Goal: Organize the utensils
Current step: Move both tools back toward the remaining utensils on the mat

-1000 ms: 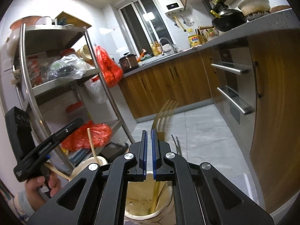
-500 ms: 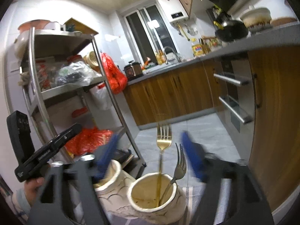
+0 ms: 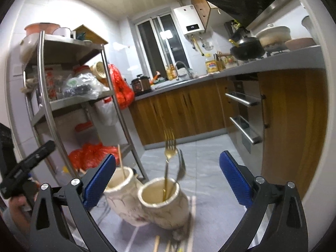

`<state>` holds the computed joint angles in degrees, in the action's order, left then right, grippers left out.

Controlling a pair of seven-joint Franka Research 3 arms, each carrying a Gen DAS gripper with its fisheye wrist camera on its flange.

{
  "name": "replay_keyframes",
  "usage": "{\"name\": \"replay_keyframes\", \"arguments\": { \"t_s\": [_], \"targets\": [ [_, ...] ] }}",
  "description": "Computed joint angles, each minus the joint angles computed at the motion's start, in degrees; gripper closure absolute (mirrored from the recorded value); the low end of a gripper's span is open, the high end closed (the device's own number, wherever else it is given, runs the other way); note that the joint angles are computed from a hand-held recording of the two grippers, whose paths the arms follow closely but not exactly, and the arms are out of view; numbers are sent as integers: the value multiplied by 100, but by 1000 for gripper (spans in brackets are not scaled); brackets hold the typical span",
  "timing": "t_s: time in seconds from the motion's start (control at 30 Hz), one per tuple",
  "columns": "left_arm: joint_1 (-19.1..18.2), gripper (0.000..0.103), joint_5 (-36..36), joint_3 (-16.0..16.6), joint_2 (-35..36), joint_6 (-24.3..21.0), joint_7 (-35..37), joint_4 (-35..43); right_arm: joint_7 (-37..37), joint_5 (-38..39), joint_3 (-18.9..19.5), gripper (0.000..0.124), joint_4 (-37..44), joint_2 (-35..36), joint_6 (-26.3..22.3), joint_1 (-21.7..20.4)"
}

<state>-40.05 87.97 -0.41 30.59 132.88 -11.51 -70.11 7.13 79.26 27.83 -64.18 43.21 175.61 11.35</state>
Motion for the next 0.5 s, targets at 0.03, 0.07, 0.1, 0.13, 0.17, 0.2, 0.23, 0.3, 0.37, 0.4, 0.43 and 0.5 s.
{"name": "replay_keyframes", "arguments": {
  "t_s": [0.03,0.07,0.1,0.13,0.17,0.2,0.23,0.3,0.37,0.4,0.43,0.5],
  "targets": [
    [-46,5,-50,-30,-31,-84,-4,-80,76,-49,-50,26,-112,-50,18,9],
    [-86,5,-93,-60,-40,-170,0,-135,118,-71,-78,26,-295,-127,24,-21],
    [-116,5,-159,-96,-17,-254,52,-137,162,-102,-105,26,-409,-174,24,-35],
    [-146,5,-260,-138,20,-341,149,-132,187,-123,-121,26,-506,-210,43,-41],
    [-187,5,-378,-176,67,-448,246,-116,356,-250,-225,26,-624,-253,52,-2],
    [-205,5,-459,-188,106,-487,305,-90,482,-355,-285,26,-735,-292,69,13],
    [-237,5,-520,-200,127,-498,324,-127,589,-445,-322,26,-851,-328,96,13],
    [-313,5,-531,-191,145,-504,193,-241,792,-603,-359,26,-1071,-395,117,-21],
    [-308,5,-612,-219,186,-403,58,-337,1289,-958,-574,26,-1285,-457,79,61],
    [-293,5,-674,-232,214,-351,41,-347,1606,-1193,-711,26,-1389,-482,30,117],
    [-249,5,-799,-264,273,-257,82,-321,1895,-1419,-837,26,-1466,-496,-4,180],
    [-234,5,-1012,-274,417,-200,277,-206,2438,-1869,-1104,26,-1596,-525,-57,342]
  ]
}}
